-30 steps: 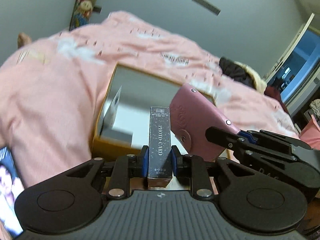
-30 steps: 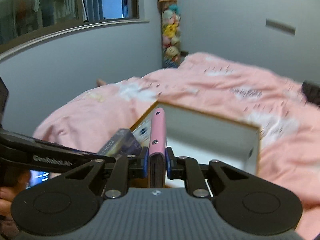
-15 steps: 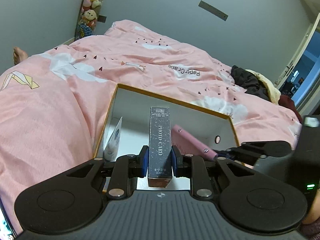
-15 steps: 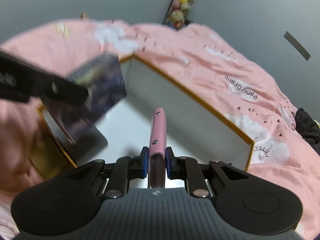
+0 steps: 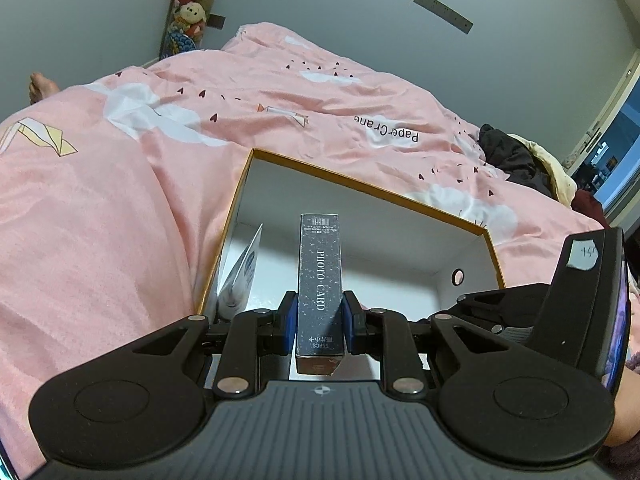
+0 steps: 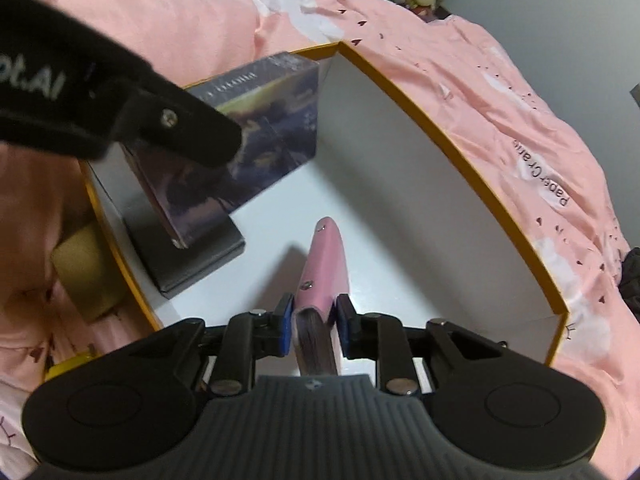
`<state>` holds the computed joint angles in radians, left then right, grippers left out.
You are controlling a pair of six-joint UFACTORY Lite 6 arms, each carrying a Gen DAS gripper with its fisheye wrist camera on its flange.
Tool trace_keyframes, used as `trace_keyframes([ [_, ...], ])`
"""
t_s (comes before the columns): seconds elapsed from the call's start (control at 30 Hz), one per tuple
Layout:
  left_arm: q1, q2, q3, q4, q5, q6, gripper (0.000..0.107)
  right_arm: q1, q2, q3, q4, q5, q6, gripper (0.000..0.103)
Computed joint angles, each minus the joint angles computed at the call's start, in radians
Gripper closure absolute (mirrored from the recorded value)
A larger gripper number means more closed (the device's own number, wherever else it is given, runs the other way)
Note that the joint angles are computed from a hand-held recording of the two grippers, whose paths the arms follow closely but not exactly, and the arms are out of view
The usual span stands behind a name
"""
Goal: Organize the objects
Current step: 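Lower the pink card holder into the shoebox and open the right tool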
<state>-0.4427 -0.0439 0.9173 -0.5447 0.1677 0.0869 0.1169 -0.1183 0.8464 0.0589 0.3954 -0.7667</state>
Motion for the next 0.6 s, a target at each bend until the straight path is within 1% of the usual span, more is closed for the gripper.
trace_keyframes([
  [0.2, 0.017, 0.009, 0.006, -0.076, 0.009, 0.073, 0.081, -0.027, 0.006, 0.02, 0.095, 0.049, -0.12, 0.075],
  [0.23, 0.024, 0.009, 0.007, -0.114, 0.014, 0.11, 0.081, -0.046, 0.015, 0.044, 0.157, 0.091, -0.176, 0.072],
  [0.27, 0.027, 0.008, 0.006, -0.135, 0.016, 0.131, 0.081, -0.064, 0.05, 0.094, 0.217, 0.143, -0.229, 0.067],
  [0.33, 0.031, 0.006, 0.007, -0.136, 0.015, 0.129, 0.081, -0.095, 0.062, 0.133, 0.29, 0.223, -0.288, 0.066],
  [0.5, 0.033, 0.01, 0.013, -0.122, 0.024, 0.113, 0.081, -0.132, 0.07, 0.169, 0.337, 0.271, -0.329, 0.065],
  [0.57, 0.033, 0.012, 0.013, -0.1, 0.024, 0.092, 0.081, -0.159, 0.103, 0.202, 0.35, 0.291, -0.318, 0.064],
  [0.6, 0.034, 0.014, 0.015, -0.088, 0.026, 0.079, 0.081, -0.158, 0.141, 0.236, 0.334, 0.288, -0.282, 0.063],
])
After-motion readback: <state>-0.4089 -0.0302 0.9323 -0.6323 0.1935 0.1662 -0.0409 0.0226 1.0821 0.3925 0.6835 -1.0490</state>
